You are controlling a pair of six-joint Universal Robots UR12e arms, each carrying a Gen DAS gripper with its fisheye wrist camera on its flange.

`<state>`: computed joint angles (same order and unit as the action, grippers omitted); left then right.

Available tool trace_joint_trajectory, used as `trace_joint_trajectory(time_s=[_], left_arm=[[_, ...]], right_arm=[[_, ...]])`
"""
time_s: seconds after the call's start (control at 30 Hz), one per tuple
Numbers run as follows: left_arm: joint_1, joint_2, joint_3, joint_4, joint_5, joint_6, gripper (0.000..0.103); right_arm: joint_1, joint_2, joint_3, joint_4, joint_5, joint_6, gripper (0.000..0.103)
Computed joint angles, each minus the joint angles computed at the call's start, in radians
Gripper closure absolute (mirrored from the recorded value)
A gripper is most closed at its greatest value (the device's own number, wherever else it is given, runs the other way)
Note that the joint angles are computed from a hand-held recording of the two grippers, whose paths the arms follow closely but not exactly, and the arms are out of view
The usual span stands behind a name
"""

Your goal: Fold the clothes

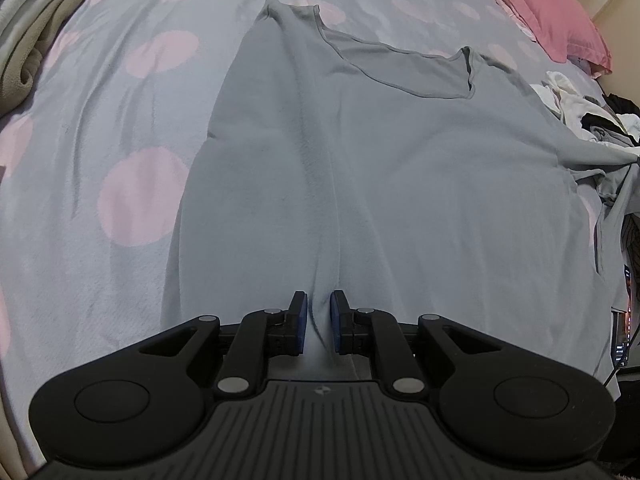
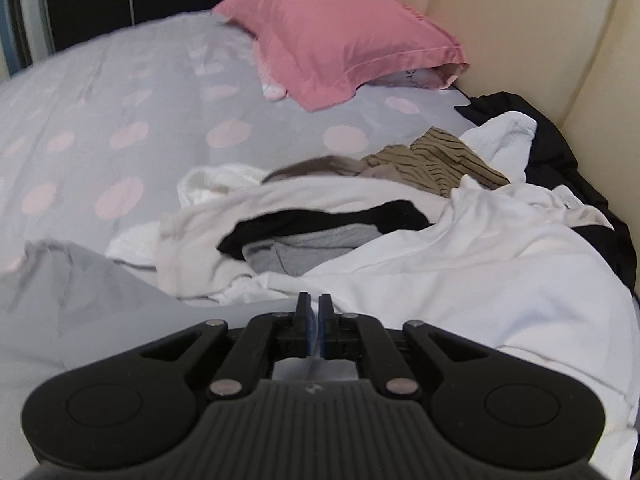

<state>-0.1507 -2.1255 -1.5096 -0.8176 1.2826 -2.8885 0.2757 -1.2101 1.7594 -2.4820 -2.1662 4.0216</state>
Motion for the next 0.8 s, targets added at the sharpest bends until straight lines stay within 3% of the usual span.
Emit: trace_joint_trajectory(time_s=[0.07, 0.23, 0.37, 0.63, 0.8], left_arm=[[0.000, 0.001, -0.001, 0.000, 0.001, 0.000, 0.093], [-0.002, 0.004, -0.004, 0.002, 0.004, -0.003, 0.093], [-0.002, 0.009, -0.009, 0.010, 0.004, 0.001, 0.093], [-0.007, 0.018, -0.020, 0.028, 0.020, 0.013, 0.093], [-0.011, 0.020, -0.022, 0.030, 0.030, 0.020, 0.093]], right_arm=[[0.007, -0.010, 0.007, -0.014, 0.015, 0.016, 0.081], [0.017, -0.029, 0.032, -0.037, 0.131, 0.044, 0.079], [0.017, -0.024, 0.037, 0.012, 0.239, 0.037, 0.076], [0.007, -0.021, 0.092, 0.019, 0.362, 0.065, 0.075], [-0.002, -0.022, 0.121, -0.012, 0.425, 0.117, 0.067]])
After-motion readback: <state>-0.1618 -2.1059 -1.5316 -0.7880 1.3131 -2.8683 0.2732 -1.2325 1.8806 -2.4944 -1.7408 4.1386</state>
